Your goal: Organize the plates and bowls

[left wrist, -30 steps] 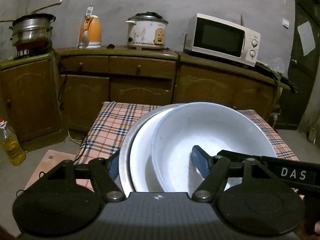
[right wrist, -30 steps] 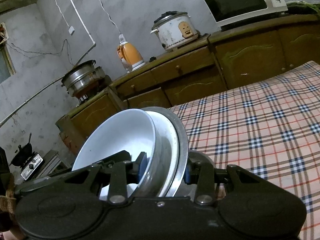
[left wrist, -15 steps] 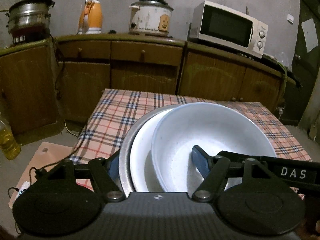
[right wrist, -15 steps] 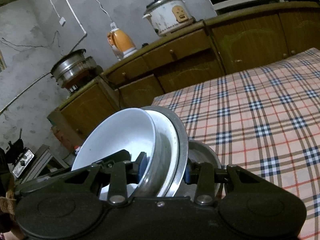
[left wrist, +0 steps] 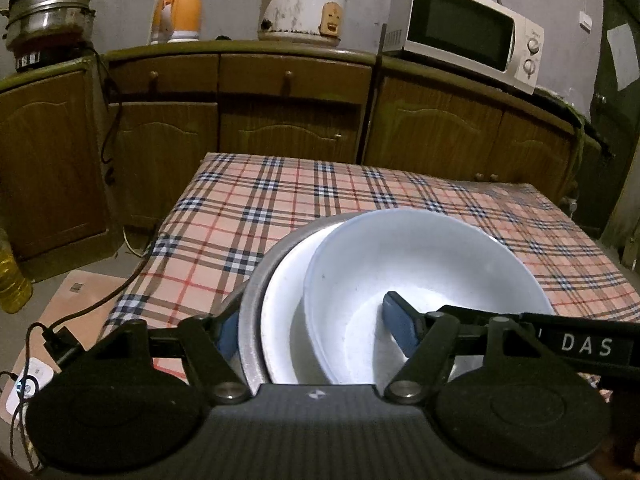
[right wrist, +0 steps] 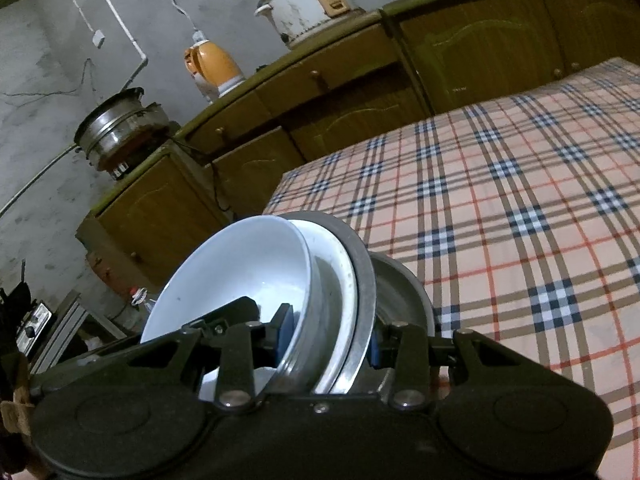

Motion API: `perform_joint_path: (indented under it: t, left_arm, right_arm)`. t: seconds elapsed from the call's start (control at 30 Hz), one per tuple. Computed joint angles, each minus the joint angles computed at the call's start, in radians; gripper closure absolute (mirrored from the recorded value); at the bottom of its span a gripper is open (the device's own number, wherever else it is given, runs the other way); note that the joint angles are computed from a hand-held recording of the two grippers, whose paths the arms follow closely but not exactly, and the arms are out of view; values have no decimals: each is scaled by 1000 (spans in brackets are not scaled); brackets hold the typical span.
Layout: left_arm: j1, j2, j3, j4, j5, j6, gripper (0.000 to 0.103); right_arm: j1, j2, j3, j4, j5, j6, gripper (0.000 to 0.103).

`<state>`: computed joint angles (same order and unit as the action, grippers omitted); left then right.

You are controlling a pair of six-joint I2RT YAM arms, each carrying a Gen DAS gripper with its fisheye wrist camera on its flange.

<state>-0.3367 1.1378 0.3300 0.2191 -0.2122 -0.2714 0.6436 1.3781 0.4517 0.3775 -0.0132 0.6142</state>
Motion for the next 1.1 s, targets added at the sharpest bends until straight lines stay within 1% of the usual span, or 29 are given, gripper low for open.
perform_joint_path:
  t: [0.2,0.47,0.8,0.97,1.0,1.1]
  left_arm:
    - [23,80,-27,118,17,20,30]
    - [44,165,-23,196,30,36,31]
    - [64,258,10,215,55,40,31]
    - [73,306,39,191,77,29,30]
    - [70,308,36,199,72,28,31]
    - [69,309,37,197,66,22,31]
  right_arm:
    - [-5,83,-1,76,0,7,57]
    - [-19,173,13,144,-17,13,57]
    - [-47,260,40,174,-52,19,57]
    - [-67,295,56,157,-81,20,57]
    - [-72,299,51,172,-90,23,57]
    - [-76,306,59,167,-101,15,57]
